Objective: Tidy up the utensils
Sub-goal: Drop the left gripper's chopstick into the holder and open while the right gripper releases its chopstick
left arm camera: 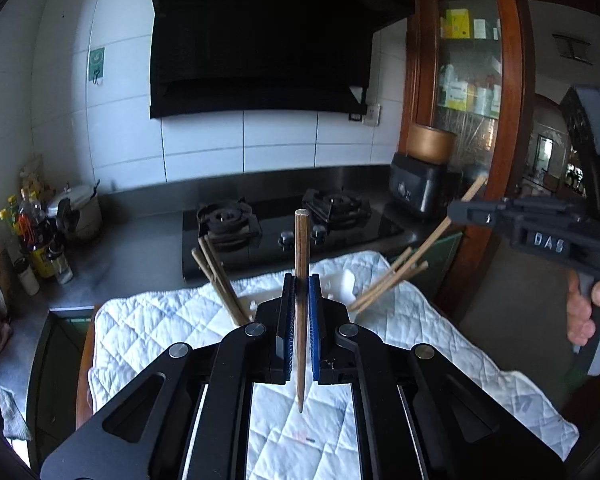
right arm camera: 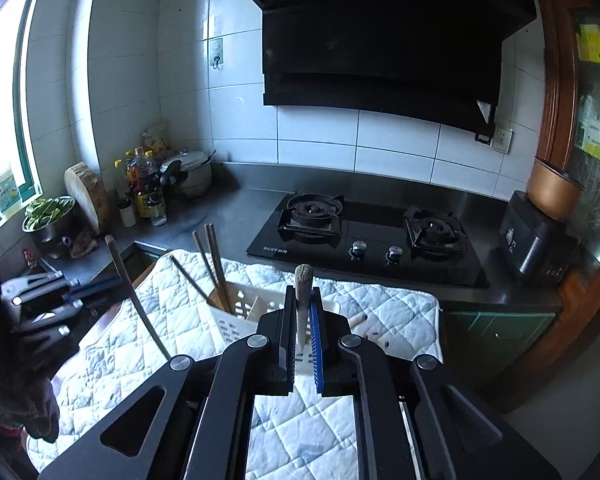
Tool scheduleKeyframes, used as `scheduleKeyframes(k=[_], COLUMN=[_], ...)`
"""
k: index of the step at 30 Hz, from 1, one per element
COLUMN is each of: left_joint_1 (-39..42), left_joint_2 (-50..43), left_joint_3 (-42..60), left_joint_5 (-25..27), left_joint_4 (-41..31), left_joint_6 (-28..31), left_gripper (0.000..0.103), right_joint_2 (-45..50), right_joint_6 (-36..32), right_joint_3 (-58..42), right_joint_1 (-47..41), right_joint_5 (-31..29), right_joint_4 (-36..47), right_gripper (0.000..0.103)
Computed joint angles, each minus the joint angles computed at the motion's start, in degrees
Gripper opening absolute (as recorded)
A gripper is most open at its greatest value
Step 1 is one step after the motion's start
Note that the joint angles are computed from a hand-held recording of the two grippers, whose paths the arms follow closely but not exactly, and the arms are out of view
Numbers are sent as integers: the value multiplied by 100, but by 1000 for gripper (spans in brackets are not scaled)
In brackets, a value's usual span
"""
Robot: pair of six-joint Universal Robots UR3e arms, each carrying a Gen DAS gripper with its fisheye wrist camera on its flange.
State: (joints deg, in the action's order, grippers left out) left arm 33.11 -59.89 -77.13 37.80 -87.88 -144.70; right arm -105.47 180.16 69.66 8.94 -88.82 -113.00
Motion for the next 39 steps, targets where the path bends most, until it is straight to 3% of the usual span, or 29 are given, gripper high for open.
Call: scheduleKeyframes(k=[2,5,11,18,33,39], left_joint_1=[-555,-1213,-1963,-2262,-2067,-1897], left_joint_2=[-522,-1218,-2160,-2746,-2545,-2222], left_joint_3=[227,624,973,924,53,-79], left_joint_5=[402,997,1856,2339,2136,1945], left_joint_4=[1066,2099,3417,3817,3856,3638], left_joint_6=[-813,-1629,-2519,-2779,-2450,-2318], left_gripper=[5,5,5,5,8,12], right_joint_2=[151,354,640,823,1039,897], right_joint_6=[0,-41,-118,-155,0,18], right_joint_3=[-87,-179,-75,280,766,943], right_joint_1=[-87,-199,-346,-375,-222,-197], right_joint_5=[68,170,309,424,262,219], right_joint_4=[-89,-231,-547,-857,-1131,-1210], right_gripper=[7,7,7,7,8,24])
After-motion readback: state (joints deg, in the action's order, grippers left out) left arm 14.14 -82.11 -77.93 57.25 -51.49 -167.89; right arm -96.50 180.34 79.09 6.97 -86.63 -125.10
